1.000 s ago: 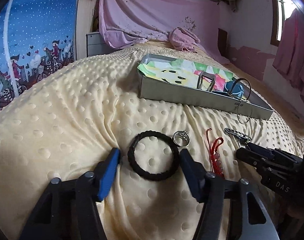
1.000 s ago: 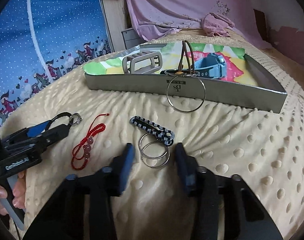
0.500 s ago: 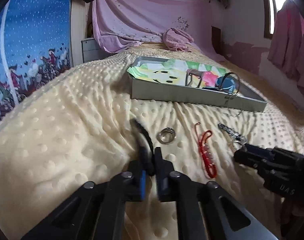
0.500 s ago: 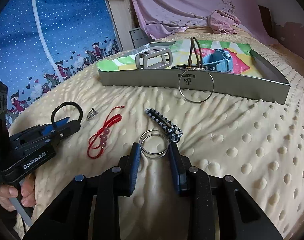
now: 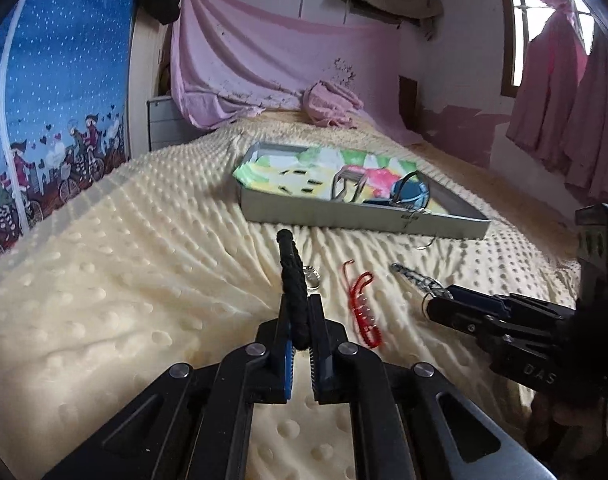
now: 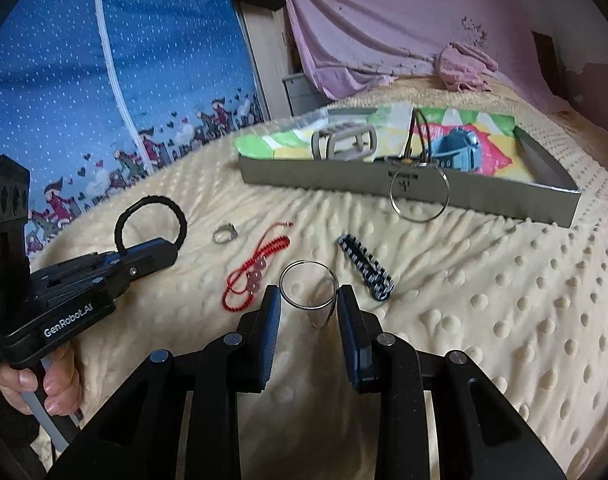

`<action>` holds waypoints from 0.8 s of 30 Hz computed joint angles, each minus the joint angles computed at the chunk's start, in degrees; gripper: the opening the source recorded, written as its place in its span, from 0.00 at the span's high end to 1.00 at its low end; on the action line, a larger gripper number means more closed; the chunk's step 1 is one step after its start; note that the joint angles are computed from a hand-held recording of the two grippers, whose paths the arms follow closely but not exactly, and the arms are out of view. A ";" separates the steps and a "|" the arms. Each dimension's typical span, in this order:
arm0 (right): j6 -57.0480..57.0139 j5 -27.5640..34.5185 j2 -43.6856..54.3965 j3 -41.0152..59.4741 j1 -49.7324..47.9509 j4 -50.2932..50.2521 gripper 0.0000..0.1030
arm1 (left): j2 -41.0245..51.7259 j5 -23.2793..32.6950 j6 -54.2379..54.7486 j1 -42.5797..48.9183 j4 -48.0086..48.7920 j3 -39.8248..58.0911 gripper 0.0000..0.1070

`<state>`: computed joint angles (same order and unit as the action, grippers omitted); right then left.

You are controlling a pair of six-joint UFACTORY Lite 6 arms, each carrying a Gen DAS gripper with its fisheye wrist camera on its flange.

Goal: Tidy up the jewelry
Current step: 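Carry the hair tie and rings into the tray and open both tools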

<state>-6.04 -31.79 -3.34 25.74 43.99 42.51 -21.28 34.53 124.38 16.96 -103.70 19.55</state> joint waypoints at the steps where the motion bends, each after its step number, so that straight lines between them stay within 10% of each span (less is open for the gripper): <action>1: 0.66 -0.40 -0.62 -0.55 -0.08 -0.56 0.75 | -1.06 0.49 -0.70 0.32 1.04 -0.47 0.94; 13: 0.90 -2.70 -6.29 -3.82 -0.24 0.08 0.75 | -7.17 1.59 -9.38 -4.15 8.17 -0.31 0.94; 24: 1.84 5.25 -10.82 1.02 -17.96 -12.20 0.75 | 14.95 -6.98 -5.14 -19.63 -6.93 22.83 0.94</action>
